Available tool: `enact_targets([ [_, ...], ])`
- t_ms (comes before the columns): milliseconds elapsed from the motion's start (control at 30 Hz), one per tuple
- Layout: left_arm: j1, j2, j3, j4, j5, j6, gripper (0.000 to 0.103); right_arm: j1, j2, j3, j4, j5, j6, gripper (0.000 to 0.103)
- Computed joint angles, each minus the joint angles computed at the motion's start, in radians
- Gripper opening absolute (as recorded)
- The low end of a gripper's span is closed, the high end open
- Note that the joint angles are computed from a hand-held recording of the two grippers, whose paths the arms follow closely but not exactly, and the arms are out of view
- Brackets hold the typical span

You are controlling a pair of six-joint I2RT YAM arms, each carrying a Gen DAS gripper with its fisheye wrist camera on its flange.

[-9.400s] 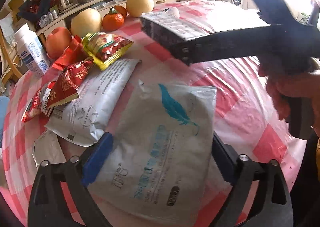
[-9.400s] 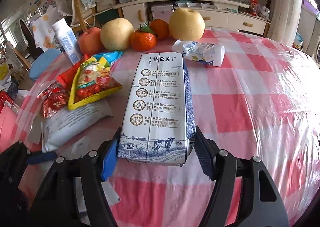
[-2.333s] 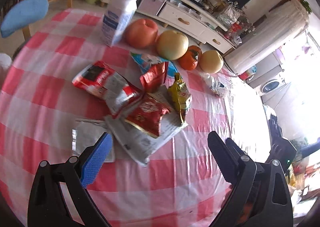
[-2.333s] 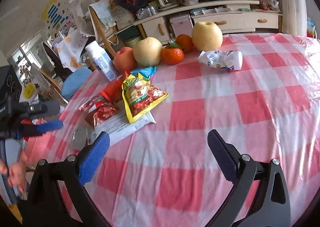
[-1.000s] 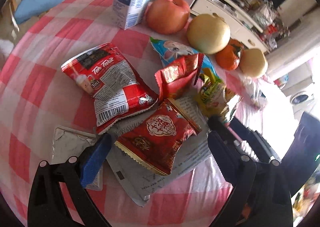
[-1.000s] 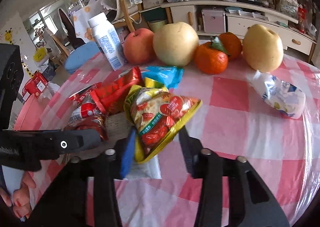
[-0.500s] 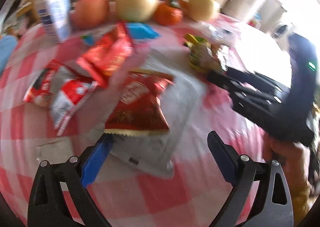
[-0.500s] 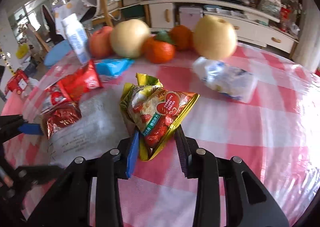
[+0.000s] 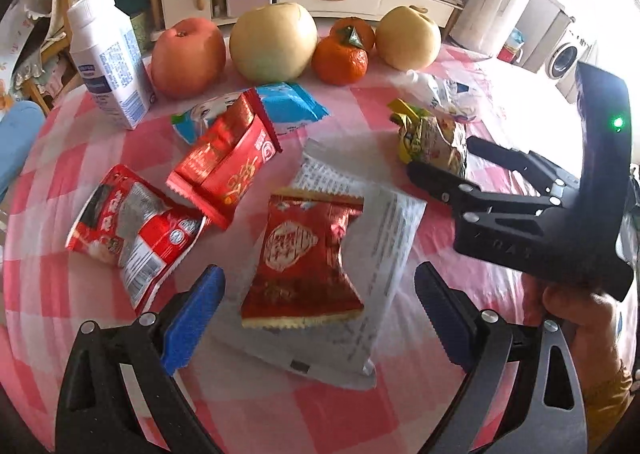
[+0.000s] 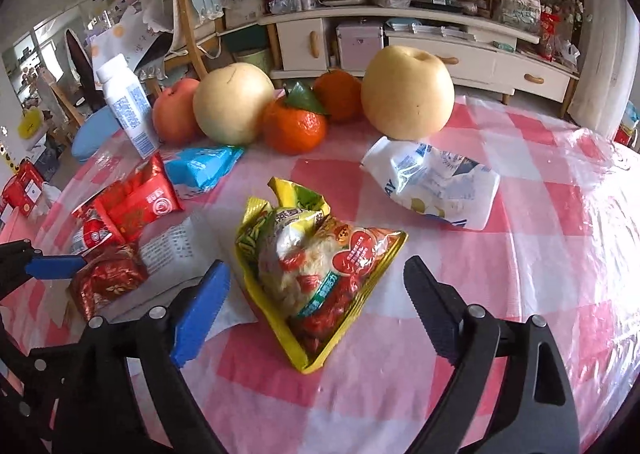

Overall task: Collect trash
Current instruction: 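Lift the yellow-edged snack bag with the right tool while the left tool grasps the small red wrapper, then carry the snack bag and red wrapper over the pink bin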

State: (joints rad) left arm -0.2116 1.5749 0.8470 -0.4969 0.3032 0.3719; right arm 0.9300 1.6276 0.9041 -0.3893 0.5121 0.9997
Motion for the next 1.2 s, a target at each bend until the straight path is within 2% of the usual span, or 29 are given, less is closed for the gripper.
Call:
enact_targets([
  [100,-0.021,0.025,-0.002,0.037,-0.007,-0.024,0.092,-0.015,0.006,-0.006,0.021,-0.019,-0.002,0.089],
  [133,-0.025,0.034,-0.002,0.044,-0.013,-0.028,0.083,-0.015,0.001,-0.011,0.026,-0.017,0.000,0.089],
  [233,-0.044,0.056,-0.006,0.093,-0.021,-0.048,0.078,-0.019,-0.013,-0.026,0.037,-0.025,0.005,0.086],
  [367,-0.032,0.062,-0.012,0.119,-0.007,-0.041,0.063,-0.011,-0.008,-0.018,0.033,-0.017,-0.003,0.065],
  [533,0.002,0.048,-0.032,0.125,0.029,-0.004,0.058,-0.008,0.005,-0.007,0.027,-0.013,-0.015,0.050],
  [767,0.072,0.041,-0.029,0.059,0.117,0.033,0.052,-0.011,-0.015,-0.031,0.050,-0.007,-0.001,0.041],
  [1200,0.218,0.004,-0.001,-0.104,0.251,0.144,0.049,0.062,-0.039,0.003,0.006,0.089,0.045,0.034],
])
